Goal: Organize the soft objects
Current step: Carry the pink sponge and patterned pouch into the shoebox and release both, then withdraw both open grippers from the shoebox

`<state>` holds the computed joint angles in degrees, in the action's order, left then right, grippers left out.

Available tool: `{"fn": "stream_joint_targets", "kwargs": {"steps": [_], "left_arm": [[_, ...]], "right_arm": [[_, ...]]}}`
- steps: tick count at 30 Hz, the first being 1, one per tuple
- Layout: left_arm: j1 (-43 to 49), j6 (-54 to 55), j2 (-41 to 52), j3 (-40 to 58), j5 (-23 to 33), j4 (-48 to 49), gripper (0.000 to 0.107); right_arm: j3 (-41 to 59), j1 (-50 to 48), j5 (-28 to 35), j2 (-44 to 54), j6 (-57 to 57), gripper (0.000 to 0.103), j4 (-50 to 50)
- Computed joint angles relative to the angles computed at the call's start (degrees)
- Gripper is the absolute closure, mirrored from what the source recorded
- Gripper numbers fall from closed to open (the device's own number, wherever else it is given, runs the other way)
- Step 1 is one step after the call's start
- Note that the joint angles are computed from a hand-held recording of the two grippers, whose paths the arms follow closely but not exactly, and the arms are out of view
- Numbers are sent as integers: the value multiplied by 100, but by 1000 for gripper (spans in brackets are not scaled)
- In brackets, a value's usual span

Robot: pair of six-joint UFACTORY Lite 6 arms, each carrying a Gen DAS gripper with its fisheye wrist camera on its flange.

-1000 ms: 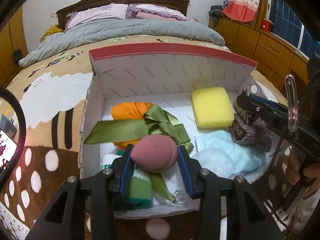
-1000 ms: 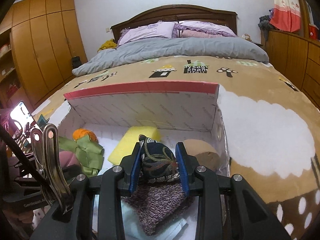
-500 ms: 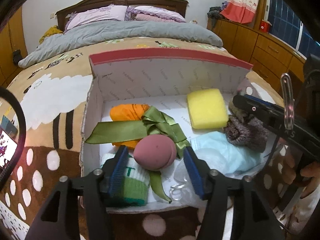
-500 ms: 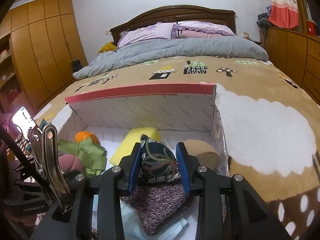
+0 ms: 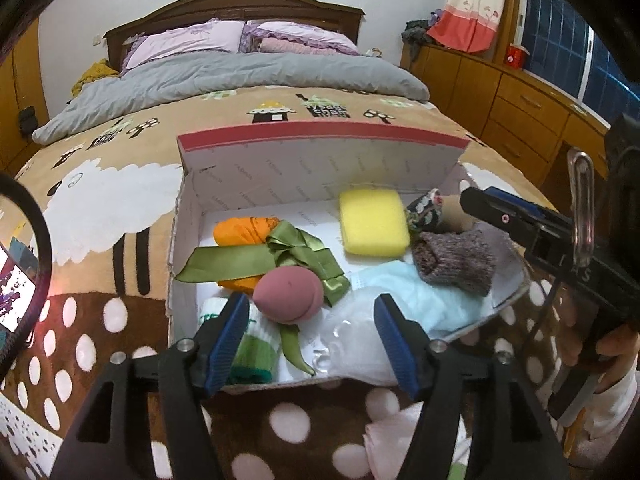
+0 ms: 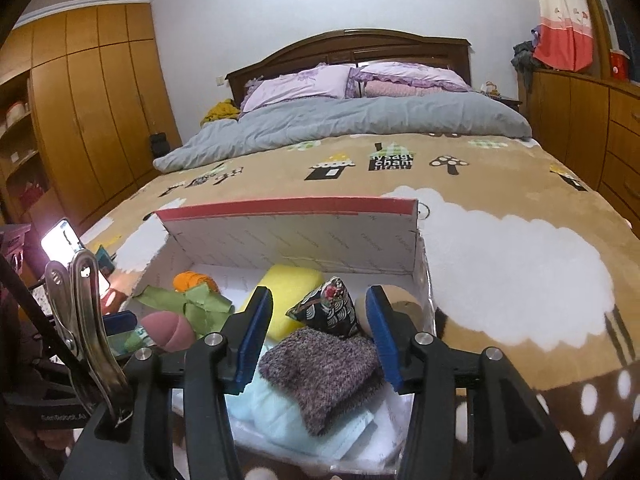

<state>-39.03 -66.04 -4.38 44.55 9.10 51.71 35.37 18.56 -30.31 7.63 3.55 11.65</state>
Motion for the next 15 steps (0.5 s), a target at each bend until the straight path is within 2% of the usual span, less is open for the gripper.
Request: {"fn": "stream_joint_targets", "kwargs": {"steps": [5,10,15], "left_arm": [[-87,498,-363,-198,77,-582,38],[-58,1750,-733,-440,63,-1897,38],[-140,1579,-978,-628,157,-1819,38]], "right_arm": [[-437,183,35,-566,-111,53,266],[-842,436,125,-1079,-484,53,771],[-1215,736,154,-1463,-879,53,1392]]}}
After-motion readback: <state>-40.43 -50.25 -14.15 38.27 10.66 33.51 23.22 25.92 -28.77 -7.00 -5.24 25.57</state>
